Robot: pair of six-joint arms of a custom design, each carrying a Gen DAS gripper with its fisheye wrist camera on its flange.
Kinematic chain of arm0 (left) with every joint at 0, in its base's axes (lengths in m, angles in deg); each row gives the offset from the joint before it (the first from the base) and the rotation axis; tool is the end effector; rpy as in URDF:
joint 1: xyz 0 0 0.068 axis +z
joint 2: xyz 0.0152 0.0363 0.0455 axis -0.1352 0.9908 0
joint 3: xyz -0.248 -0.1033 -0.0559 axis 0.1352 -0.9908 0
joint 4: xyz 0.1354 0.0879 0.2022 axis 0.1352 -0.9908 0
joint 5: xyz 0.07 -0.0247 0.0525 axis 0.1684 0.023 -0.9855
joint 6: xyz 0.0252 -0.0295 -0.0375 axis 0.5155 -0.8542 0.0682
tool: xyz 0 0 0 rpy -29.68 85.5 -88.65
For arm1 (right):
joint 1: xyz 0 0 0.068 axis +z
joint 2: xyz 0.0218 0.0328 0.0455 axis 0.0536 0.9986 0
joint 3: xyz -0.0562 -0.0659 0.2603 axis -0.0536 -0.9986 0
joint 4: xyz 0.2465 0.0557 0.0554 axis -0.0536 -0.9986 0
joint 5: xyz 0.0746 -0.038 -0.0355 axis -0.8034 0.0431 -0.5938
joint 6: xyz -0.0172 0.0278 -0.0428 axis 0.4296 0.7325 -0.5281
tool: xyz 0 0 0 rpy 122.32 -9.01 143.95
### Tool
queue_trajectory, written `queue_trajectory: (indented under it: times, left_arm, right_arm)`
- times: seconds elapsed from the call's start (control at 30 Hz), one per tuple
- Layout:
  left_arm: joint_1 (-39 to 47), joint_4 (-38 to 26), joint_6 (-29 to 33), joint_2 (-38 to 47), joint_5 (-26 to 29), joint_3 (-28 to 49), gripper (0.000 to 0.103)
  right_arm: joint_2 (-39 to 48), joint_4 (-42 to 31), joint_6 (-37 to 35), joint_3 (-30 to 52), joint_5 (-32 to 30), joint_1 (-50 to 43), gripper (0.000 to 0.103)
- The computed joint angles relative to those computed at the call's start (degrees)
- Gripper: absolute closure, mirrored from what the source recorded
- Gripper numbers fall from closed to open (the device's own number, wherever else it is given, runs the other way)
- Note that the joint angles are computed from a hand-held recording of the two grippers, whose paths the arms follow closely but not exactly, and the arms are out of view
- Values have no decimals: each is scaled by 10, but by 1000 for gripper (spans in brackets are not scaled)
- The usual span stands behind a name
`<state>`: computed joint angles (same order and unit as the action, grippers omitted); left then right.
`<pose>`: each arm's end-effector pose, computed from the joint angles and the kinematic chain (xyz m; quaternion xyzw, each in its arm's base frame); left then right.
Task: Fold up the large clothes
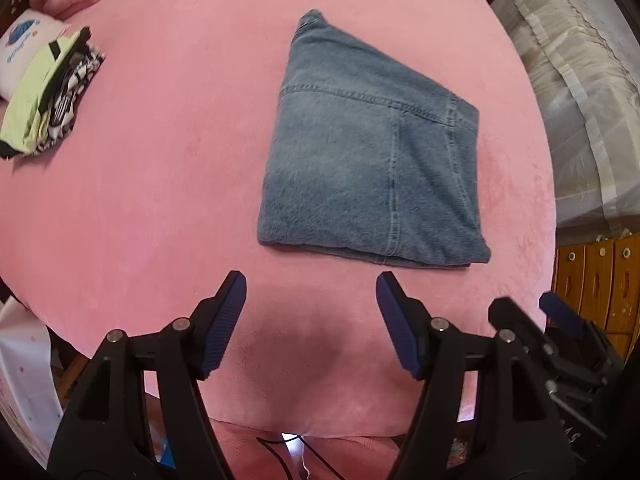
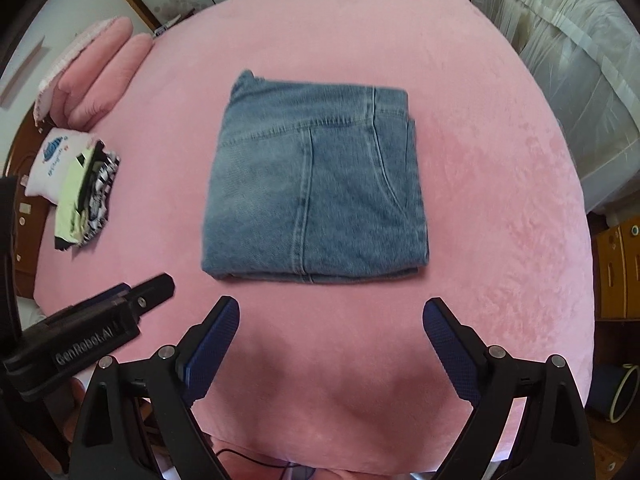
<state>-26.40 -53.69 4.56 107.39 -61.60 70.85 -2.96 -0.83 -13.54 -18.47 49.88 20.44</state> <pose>0.2834 -0.0987 0.3456 0.1073 0.9899 -0.0586 0.0722 0.2301 0.0714 0.2562 0.2068 0.9627 0.0789 0.1557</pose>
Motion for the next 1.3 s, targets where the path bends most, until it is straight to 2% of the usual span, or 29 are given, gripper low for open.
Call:
queue_trajectory:
  times: [0.27, 0.43, 0.53, 0.63, 0.83, 1.03, 1.13, 1.3]
  left_arm:
    - [-14, -33, 3, 25, -1, 65, 36]
    - [-12, -10, 0, 34, 14, 45, 36]
    - [-7, 22, 2, 40, 22, 12, 36]
    - [21, 51, 25, 80, 80, -6, 36]
    - [64, 98, 71, 196, 149, 15, 36]
    - [97, 85, 91, 338, 201, 138, 36]
    - [103, 58, 106, 390, 205, 215, 36]
    - [113, -51, 129, 538, 230, 439, 36]
  right_arm:
    - [-5, -13, -13, 30, 1, -14, 9]
    - [2, 13, -21, 3, -10, -28, 9]
    - [11, 60, -36, -30, -32, -49, 9]
    - [29, 138, -59, -73, -77, -93, 9]
    - [122, 288, -112, -116, -96, -184, 9]
    - [245, 382, -140, -104, -166, -274, 9]
    - [307, 402, -143, -83, -236, -311, 9]
    - [409, 405, -153, -29, -339, -351, 10]
